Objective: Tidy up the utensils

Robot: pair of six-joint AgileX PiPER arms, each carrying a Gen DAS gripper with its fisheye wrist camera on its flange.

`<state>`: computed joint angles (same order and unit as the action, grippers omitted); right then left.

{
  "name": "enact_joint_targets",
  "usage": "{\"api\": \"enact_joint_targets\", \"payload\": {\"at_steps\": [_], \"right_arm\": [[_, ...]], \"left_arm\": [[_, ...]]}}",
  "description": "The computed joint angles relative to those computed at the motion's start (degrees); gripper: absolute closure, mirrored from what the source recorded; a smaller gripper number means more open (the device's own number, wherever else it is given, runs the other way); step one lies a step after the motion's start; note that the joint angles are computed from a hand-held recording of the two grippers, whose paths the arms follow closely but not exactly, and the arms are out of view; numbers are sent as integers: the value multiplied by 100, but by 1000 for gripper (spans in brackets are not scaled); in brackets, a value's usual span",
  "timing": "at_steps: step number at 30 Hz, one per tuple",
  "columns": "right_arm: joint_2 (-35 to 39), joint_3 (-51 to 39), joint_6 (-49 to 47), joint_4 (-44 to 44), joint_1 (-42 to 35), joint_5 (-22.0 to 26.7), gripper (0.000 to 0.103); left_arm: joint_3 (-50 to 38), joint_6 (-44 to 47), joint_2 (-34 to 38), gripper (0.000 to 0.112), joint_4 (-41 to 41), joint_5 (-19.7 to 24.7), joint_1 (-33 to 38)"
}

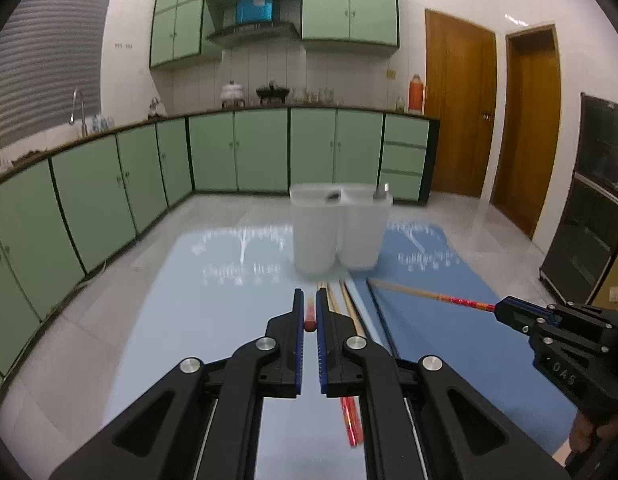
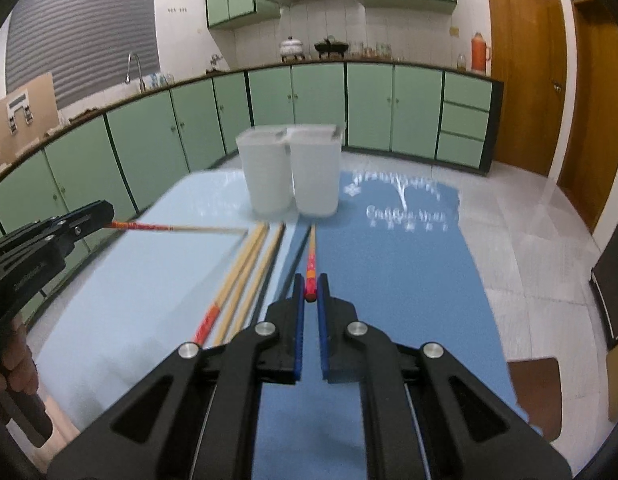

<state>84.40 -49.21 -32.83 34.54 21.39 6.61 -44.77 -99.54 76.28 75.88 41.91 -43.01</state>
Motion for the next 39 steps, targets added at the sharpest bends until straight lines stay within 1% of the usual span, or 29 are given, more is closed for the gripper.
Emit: {"api": "enact_joint_targets", "payload": {"at_steps": [3,5,8,12,16,19,24,28,32,39], "right_arm": [[-4,-489,153,-129,-173,434,98],[33,-853,473,-467,-248,717,98],[123,-1386,296,-327,-387,1103,98],[437,-2261,284,-334,-588,1792,98],[734,-2960,456,-647,-621,2254,98],[791,-3160,507,-749,-603,2398,98],[902,-3458,282,-402,-735,2695,98],[982,-3724,251,-312,-792,2871,98],[984,-3844,188,-267,-814,2945,98],[1197,-4571,200,-199,-894,3222,98]], "left_arm": [[-181,158,-32,106,109,-76,164],[-339,301,-3,106,130,-173,303],[-570,591,52,106,101,-344,527],[-951,1193,151,107,-253,-654,868],[-1217,1715,188,107,-660,-854,1103],[-1293,1777,213,107,-729,-869,1115],[-1343,1885,129,107,-770,-837,1090],[-1499,2101,126,107,-848,-818,1105],[-1689,2355,129,107,-990,-856,1162],[-2114,2565,223,107,-936,-790,1157]]}}
